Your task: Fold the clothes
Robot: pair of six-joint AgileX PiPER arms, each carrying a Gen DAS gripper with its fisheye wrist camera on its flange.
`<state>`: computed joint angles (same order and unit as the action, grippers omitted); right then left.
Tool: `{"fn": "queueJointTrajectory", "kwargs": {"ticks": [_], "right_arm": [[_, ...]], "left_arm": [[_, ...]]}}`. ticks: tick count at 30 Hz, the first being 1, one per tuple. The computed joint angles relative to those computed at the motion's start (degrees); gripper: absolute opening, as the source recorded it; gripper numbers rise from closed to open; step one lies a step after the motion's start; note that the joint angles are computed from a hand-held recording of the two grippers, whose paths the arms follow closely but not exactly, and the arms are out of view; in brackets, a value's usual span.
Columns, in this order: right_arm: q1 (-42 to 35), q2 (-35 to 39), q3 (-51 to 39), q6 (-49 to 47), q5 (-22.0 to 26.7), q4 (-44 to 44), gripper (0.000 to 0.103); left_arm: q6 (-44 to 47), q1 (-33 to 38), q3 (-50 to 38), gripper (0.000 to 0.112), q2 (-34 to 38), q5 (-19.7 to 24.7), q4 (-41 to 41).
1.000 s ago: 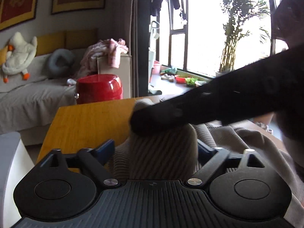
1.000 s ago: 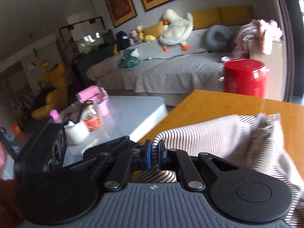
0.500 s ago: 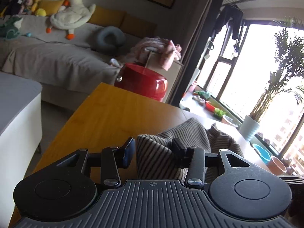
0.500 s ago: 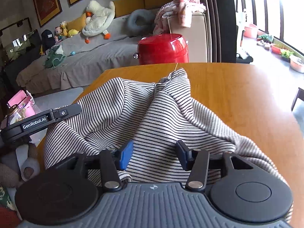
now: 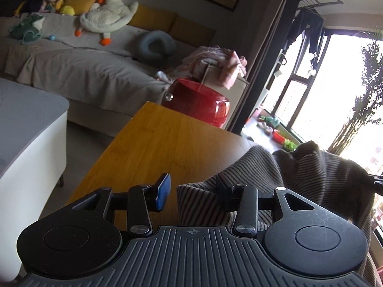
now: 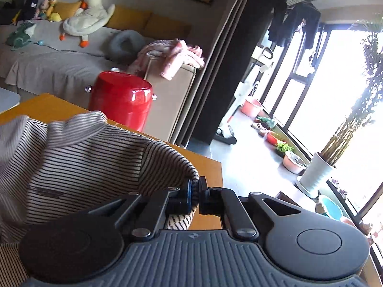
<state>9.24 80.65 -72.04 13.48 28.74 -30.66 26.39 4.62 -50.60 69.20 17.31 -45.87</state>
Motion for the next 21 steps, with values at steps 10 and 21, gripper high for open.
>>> {"fn": "queueJointTrajectory", "kwargs": {"ticks": [10, 21], "right_arm": [[-5.2, 2.41, 9.07, 2.07, -11.03, 8.99, 0.006], [-10.21, 1.17, 11.35, -8.96, -15.82, 26.94, 0.035]], "left_arm": [[17.58, 4.92, -12.66, 0.096, 2.68, 21.25, -8.36], [-12.56, -12.16, -33.11, 0.043, 21.64, 25.6, 34.66]]}}
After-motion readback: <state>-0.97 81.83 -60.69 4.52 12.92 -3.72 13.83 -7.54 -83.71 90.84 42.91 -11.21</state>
